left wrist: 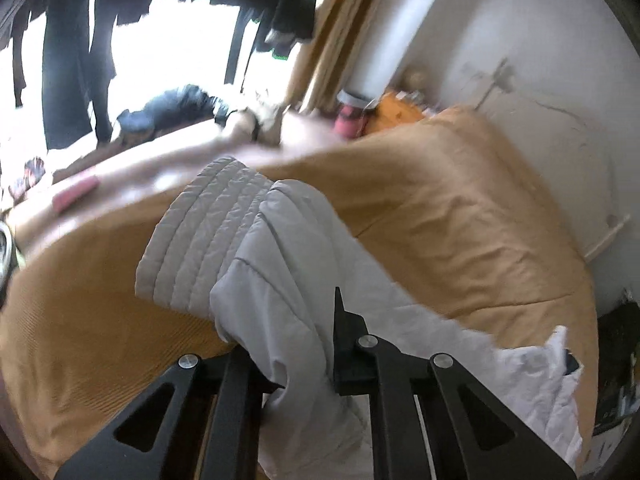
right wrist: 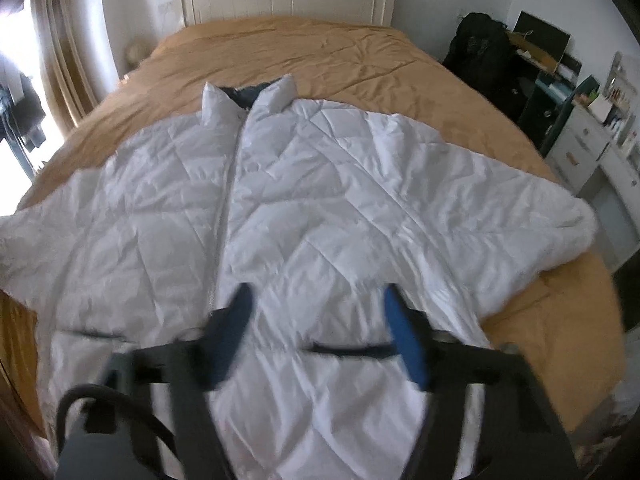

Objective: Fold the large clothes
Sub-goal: 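Grasp a sleeve cuff with the left tool and fold it across the jacket body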

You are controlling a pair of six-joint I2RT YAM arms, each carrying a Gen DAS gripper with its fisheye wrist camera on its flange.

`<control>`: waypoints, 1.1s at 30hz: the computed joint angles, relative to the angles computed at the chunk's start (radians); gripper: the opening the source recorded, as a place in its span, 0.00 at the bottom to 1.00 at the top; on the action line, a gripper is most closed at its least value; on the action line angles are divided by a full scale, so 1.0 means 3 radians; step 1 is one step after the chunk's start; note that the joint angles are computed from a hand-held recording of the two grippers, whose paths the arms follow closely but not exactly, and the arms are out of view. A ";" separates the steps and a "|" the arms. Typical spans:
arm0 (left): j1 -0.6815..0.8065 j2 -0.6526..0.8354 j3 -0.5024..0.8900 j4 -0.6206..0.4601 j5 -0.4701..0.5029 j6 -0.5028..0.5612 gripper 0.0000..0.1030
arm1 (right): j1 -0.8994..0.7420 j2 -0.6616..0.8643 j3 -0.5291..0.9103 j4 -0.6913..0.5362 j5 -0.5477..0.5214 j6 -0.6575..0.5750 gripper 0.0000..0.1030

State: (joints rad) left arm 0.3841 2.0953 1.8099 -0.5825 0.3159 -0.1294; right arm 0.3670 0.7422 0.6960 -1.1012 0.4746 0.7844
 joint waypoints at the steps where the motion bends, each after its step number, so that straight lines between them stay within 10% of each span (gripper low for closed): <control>1: -0.0050 -0.0188 -0.0097 0.0048 0.0006 0.0001 0.10 | -0.0173 -0.0014 -0.0066 0.0190 -0.0110 -0.0176 0.39; 12: -0.1471 -0.1848 -0.0901 0.0167 -0.0052 0.0022 0.10 | -0.1952 0.1465 -0.0976 0.2635 -0.1479 -0.1399 0.10; 30: -0.4148 0.0940 0.0159 0.0105 -0.1079 -0.0381 0.10 | -0.3620 0.0665 -0.1024 0.1912 -0.2170 -0.2354 0.06; 33: -0.4238 0.1007 -0.0020 0.0417 -0.1293 -0.0300 0.25 | -0.4198 0.0451 -0.0972 0.1657 -0.2281 -0.2733 0.11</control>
State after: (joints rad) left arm -0.8872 2.3974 1.8040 -0.4575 -0.0719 -0.2193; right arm -0.8924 0.8775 0.4043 -0.6039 -0.2097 -0.0356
